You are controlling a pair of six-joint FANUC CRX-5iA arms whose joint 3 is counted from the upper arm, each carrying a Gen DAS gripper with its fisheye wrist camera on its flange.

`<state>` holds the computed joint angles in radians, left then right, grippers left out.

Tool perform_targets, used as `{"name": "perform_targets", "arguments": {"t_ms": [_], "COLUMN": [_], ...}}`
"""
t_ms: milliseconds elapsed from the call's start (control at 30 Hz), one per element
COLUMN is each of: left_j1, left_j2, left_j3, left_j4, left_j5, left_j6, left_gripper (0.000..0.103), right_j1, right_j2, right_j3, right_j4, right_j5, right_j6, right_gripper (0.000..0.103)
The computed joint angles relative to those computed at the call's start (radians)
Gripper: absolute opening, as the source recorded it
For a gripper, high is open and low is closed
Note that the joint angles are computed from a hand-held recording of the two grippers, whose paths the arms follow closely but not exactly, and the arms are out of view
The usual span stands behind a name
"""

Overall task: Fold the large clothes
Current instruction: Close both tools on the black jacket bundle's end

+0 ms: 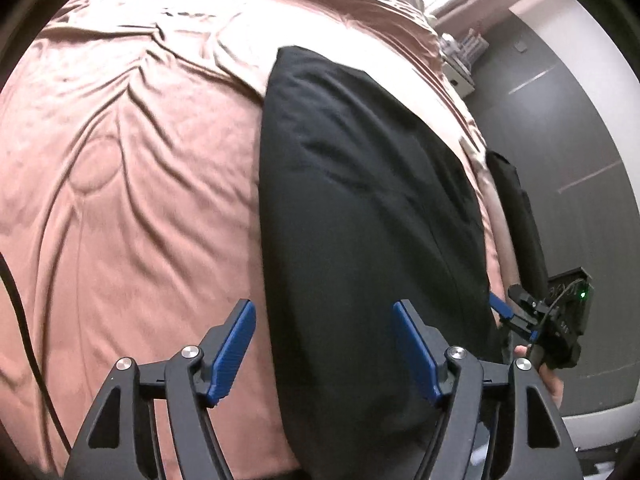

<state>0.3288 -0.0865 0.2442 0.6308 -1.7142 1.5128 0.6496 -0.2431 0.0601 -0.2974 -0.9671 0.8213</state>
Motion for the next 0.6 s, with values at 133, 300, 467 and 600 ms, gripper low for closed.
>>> {"name": "perform_targets", "arguments": {"t_ms": [133,300,467,600], "left_j1": [-0.012,-0.030,-0.052,-0.061], "left_j2": [0.065,0.142,0.198,0.232], "left_j3": [0.047,0.097,0.130,0.146], "left_j4": [-0.008,-0.022,-0.035,-0.026], "left_j5": [0.022,0.041,0.067,0.089], "left_j6": [0.018,0.014,0.026,0.033], "left_gripper": [0.072,0.072,0.072,0.072], "right_j1": [-0.087,-0.177,-0.252,-0.292], "right_j2": [0.095,0.193,0.283,0.357], "right_j3": [0.067,0.145,0.211,0.272], "right_j4": [-0.142,-0.318,-0.450,-0.540], "right_j5": [-0.026,-0.049,-0.062,-0.082], "right_j6": [0.120,0.244,0.338,0.417], "right_gripper": [0.080,0.080,0.080,0.080]}}
